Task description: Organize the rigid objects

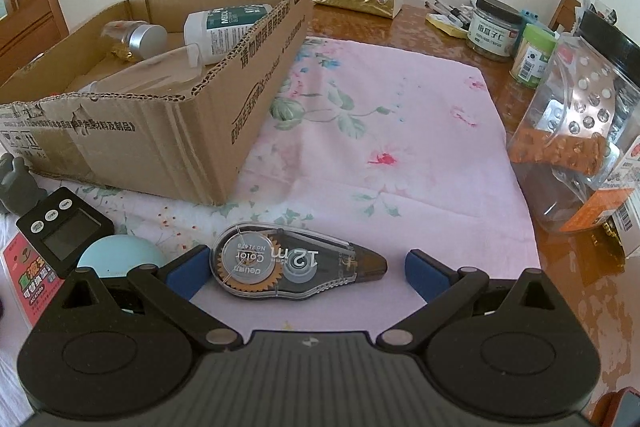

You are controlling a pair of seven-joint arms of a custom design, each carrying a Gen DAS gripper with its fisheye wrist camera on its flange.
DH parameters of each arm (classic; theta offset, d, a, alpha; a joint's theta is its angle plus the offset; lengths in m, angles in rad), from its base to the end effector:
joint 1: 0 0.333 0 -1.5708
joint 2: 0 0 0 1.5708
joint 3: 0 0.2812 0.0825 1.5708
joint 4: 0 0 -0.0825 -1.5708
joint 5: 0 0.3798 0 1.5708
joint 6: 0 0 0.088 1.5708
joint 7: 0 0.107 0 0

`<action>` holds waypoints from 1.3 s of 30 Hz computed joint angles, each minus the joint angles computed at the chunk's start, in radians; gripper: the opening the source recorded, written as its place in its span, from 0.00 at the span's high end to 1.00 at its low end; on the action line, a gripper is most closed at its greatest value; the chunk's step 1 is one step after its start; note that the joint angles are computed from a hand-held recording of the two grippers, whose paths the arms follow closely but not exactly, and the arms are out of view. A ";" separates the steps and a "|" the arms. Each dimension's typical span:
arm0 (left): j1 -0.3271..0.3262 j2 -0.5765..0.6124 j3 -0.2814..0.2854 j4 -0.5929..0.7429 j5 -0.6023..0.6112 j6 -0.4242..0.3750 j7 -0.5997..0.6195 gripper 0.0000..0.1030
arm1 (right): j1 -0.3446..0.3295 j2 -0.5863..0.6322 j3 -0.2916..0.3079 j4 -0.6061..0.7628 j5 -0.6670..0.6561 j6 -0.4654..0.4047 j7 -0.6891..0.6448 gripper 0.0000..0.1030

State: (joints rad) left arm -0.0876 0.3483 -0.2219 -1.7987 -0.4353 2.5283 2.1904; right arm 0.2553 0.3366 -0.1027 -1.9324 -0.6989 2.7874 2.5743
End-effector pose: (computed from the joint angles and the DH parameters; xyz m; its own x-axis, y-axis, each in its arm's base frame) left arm 0.6310 -0.1854 0.3688 -0.5855 -0.7912 0.1765 -0.7530 0.4501 -0.4801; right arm 0.6247 0.1294 0.3328 -0.2411 -0.9703 0.0195 -0.7769 0.1809 -0.6031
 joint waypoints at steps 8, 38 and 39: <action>0.003 -0.013 -0.010 -0.005 -0.035 -0.019 0.129 0.03 | -0.005 -0.006 0.000 -0.013 0.002 0.022 -0.024 0.00; 0.006 0.020 -0.038 -0.020 -0.093 0.108 0.388 0.51 | 0.003 -0.026 -0.003 -0.040 -0.059 0.030 0.040 0.00; 0.003 0.018 -0.036 -0.025 -0.091 0.122 0.379 0.51 | 0.001 -0.022 -0.001 -0.036 -0.057 0.032 0.036 0.00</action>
